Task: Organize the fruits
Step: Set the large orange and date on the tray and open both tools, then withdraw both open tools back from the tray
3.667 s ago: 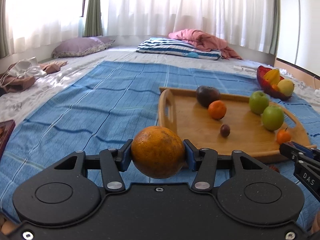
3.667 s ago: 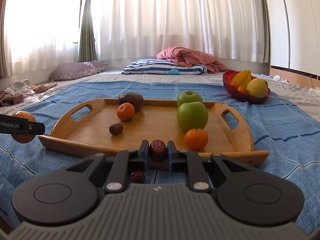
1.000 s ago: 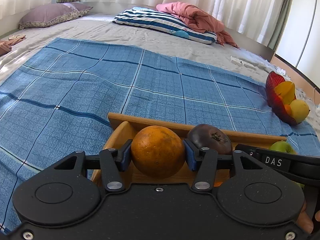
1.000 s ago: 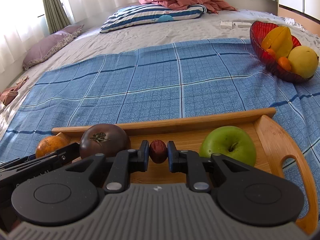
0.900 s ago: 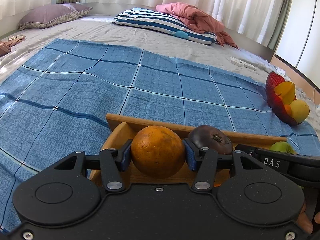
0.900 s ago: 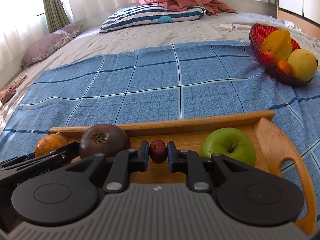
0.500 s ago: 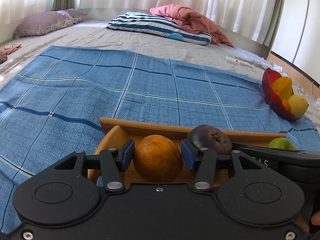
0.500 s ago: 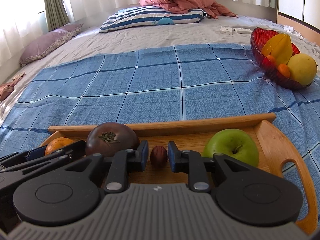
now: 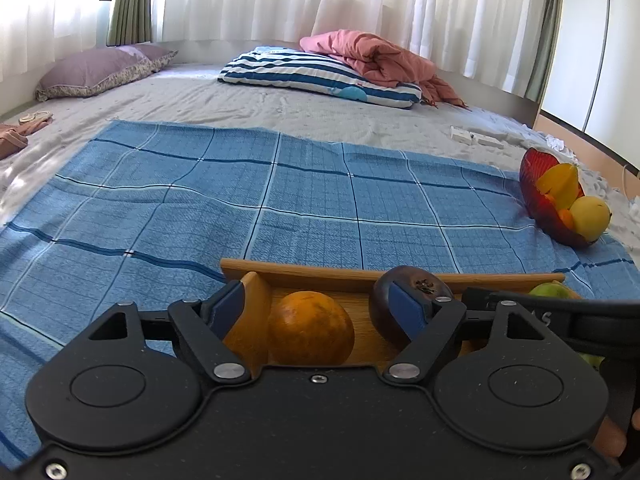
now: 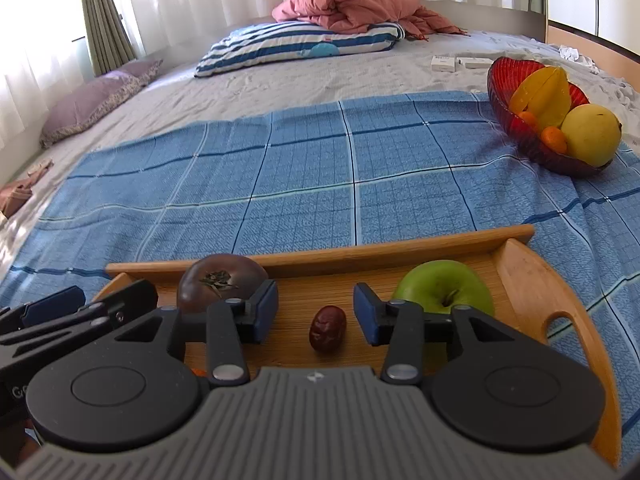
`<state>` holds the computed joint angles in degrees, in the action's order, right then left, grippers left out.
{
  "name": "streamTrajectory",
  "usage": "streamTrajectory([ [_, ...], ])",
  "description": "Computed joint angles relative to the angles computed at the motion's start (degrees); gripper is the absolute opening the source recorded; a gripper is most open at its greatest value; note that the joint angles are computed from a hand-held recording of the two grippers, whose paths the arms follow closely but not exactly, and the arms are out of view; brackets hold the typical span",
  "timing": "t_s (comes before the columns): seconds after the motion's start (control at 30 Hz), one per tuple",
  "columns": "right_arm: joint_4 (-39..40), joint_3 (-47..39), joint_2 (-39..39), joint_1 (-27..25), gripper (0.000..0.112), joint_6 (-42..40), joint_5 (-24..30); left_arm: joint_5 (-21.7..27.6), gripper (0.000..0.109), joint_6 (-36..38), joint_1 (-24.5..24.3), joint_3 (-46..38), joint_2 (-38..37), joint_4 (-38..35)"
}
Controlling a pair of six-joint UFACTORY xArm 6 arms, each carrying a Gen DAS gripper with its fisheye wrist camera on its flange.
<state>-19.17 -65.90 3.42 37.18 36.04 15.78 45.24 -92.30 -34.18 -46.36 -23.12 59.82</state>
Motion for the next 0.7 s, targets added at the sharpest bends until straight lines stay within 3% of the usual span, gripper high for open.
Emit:
streamTrajectory([
  [0.33, -5.8, 6.5, -6.8, -1.4, 0.078, 2.5, -5.1, 5.6, 0.088, -0.3, -6.2, 2.2, -5.6, 0.3],
  [0.7, -11.1, 15.3, -14.6, -3.2, 0.084, 4.6, -9.4, 13.7, 0.091, -2.5, -16.0, 3.0, -8.7, 0.6],
])
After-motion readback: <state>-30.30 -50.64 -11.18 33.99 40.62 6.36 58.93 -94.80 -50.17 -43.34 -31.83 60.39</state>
